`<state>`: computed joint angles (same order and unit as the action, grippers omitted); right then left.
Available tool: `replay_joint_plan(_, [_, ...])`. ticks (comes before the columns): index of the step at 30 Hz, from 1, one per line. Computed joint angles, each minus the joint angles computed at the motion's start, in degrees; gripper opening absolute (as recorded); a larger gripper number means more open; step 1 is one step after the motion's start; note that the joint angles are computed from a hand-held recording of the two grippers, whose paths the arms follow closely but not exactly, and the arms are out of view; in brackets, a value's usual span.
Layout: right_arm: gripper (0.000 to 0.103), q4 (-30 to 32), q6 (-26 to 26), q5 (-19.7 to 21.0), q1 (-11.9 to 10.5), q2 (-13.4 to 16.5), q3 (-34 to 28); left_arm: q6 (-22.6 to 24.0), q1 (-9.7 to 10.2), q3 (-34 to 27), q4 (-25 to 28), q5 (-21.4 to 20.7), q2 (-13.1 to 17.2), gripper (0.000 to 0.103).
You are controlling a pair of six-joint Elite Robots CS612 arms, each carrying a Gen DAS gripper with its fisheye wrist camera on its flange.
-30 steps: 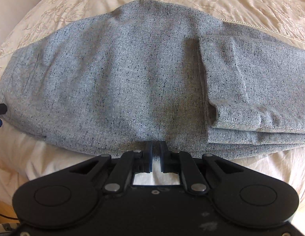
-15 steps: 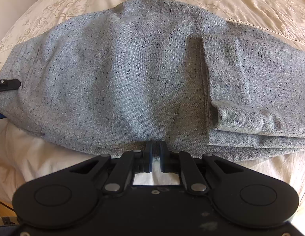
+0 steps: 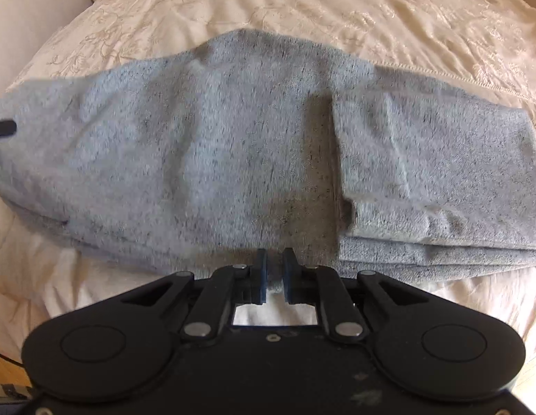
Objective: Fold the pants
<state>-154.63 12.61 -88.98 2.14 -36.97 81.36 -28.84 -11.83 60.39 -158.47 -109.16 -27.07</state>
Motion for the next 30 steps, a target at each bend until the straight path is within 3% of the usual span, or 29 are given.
replay_joint_plan(4, [0.010, 0.00, -3.96, 1.86, -0.34, 0.93, -0.01, 5.41, -2.03, 2.96, -3.66, 1.95, -3.00, 0.022])
replay_joint_plan(9, [0.007, 0.20, -6.52, 9.31, -2.44, 1.11, 0.27, 6.98, -5.14, 5.72, -8.15, 4.36, -6.04, 0.021])
replay_joint_plan(13, [0.007, -2.42, -8.36, 18.94, -5.84, -0.48, 3.03, 9.69, -8.43, 7.15, -10.25, 6.24, -7.99, 0.021])
replay_joint_plan(16, [0.007, -7.06, -6.98, 22.23, -8.76, -2.44, 6.41, 10.77, -11.23, 6.83, -10.95, 6.22, -8.05, 0.022])
replay_joint_plan(18, [0.009, -9.12, -5.72, 23.03, -10.91, -3.60, 8.30, 11.67, -13.09, 5.79, -10.42, 5.59, -7.21, 0.022])
replay_joint_plan(21, [0.010, -10.04, -4.58, 21.06, -13.91, -4.63, 9.94, 11.12, -15.44, 2.70, -8.09, 2.55, -4.61, 0.024])
replay_joint_plan(23, [0.010, -9.53, -4.03, 19.43, -15.77, -4.62, 10.11, 11.56, -17.11, -0.79, -2.25, 1.07, -2.12, 0.031])
replay_joint_plan(26, [0.010, -7.37, -3.09, 17.11, -17.72, -4.81, 10.72, 12.19, -18.81, -5.38, 6.32, -0.90, 0.97, 0.030])
replay_joint_plan(28, [0.010, -5.74, -4.16, 17.07, -18.88, -4.89, 10.72, 12.49, -19.60, -5.52, 8.55, 0.19, 0.91, 0.029])
replay_joint_plan(30, [0.010, -4.68, -6.72, 17.51, -19.95, -5.09, 10.79, 12.31, -19.65, -3.55, 6.15, 0.39, -0.23, 0.028])
